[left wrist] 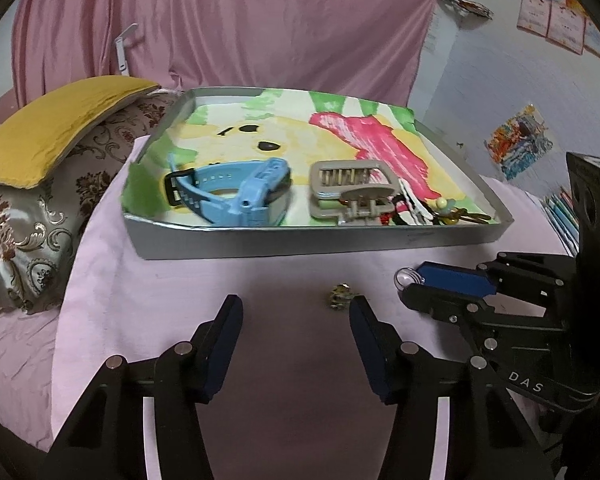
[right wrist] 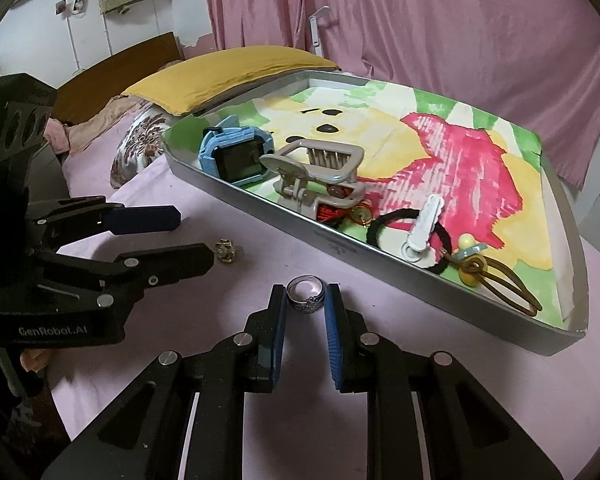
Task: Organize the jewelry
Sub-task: 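Close right tool on the silver ring while left tool grasps the small gold earring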
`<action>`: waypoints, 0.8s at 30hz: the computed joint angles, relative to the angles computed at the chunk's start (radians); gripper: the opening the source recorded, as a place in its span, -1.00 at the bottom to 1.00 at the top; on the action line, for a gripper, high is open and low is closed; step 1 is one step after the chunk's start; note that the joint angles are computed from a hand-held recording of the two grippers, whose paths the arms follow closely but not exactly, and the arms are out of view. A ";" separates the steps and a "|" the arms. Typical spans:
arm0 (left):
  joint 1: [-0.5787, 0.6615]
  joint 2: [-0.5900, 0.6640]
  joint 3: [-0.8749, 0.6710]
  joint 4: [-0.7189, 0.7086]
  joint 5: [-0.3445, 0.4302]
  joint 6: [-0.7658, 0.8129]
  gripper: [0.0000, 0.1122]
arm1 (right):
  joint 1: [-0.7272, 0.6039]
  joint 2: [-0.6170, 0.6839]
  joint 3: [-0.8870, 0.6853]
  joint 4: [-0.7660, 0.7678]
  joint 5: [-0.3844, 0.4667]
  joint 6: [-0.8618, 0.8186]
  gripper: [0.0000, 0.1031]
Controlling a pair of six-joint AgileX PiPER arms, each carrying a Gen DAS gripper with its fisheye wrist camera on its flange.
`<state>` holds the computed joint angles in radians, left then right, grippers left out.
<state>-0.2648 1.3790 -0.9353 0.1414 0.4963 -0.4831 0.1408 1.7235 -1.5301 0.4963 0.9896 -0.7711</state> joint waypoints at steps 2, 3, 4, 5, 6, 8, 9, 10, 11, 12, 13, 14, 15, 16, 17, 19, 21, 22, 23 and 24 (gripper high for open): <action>-0.007 0.006 -0.007 0.002 0.002 0.002 -0.09 | -0.005 0.001 -0.001 0.001 0.000 -0.001 -0.67; -0.011 0.009 -0.010 0.004 0.004 0.001 -0.13 | -0.008 0.001 -0.001 0.002 0.000 -0.001 -0.67; -0.017 0.014 -0.015 0.012 0.008 -0.004 -0.14 | -0.010 0.001 -0.001 0.003 -0.001 0.000 -0.67; -0.022 0.018 -0.019 0.023 0.011 -0.011 -0.15 | -0.013 0.000 0.001 0.004 -0.001 -0.001 -0.67; -0.027 0.022 -0.023 0.029 0.013 -0.016 -0.16 | -0.015 0.001 0.000 0.004 -0.001 0.000 -0.67; -0.037 0.033 -0.035 0.043 0.019 -0.022 -0.18 | -0.019 0.002 -0.001 0.006 -0.001 0.000 -0.67; -0.044 0.040 -0.043 0.061 0.026 -0.035 -0.24 | -0.020 0.003 -0.001 0.008 -0.001 -0.001 -0.67; -0.049 0.043 -0.047 0.075 0.031 -0.047 -0.26 | -0.022 0.003 -0.001 0.010 0.000 -0.003 -0.67; -0.053 0.047 -0.053 0.080 0.036 -0.050 -0.26 | -0.023 0.001 0.001 0.013 0.000 -0.005 -0.67; -0.057 0.050 -0.056 0.080 0.038 -0.047 -0.26 | -0.024 0.002 0.001 0.014 0.001 -0.006 -0.67; -0.061 0.054 -0.060 0.086 0.040 -0.051 -0.27 | -0.024 0.002 0.001 0.014 0.001 -0.006 -0.67; -0.067 0.057 -0.064 0.098 0.045 -0.059 -0.31 | -0.025 0.001 0.002 0.015 0.000 -0.007 -0.67; -0.074 0.060 -0.068 0.114 0.051 -0.072 -0.35 | -0.025 0.000 0.003 0.016 -0.001 -0.007 -0.67; -0.080 0.062 -0.071 0.126 0.057 -0.080 -0.36 | -0.026 -0.001 0.005 0.018 -0.001 -0.009 -0.67; -0.089 0.065 -0.075 0.143 0.065 -0.093 -0.39 | -0.027 -0.002 0.006 0.019 -0.001 -0.009 -0.67; -0.100 0.070 -0.081 0.176 0.079 -0.122 -0.45 | -0.027 -0.002 0.006 0.019 -0.001 -0.010 -0.67; -0.106 0.073 -0.086 0.195 0.088 -0.133 -0.61 | -0.027 -0.002 0.005 0.019 -0.001 -0.013 -0.67; -0.108 0.073 -0.087 0.199 0.091 -0.134 -0.64 | -0.027 -0.001 0.005 0.018 -0.001 -0.012 -0.67; -0.113 0.074 -0.088 0.205 0.095 -0.135 -0.69 | -0.027 -0.001 0.005 0.019 0.000 -0.012 -0.67; -0.116 0.075 -0.089 0.209 0.097 -0.135 -0.75 | -0.028 -0.001 0.005 0.019 0.002 -0.013 -0.67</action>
<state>-0.3813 1.4540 -1.0245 0.3501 0.5933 -0.6179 0.1127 1.7227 -1.5254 0.5158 0.9916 -0.7836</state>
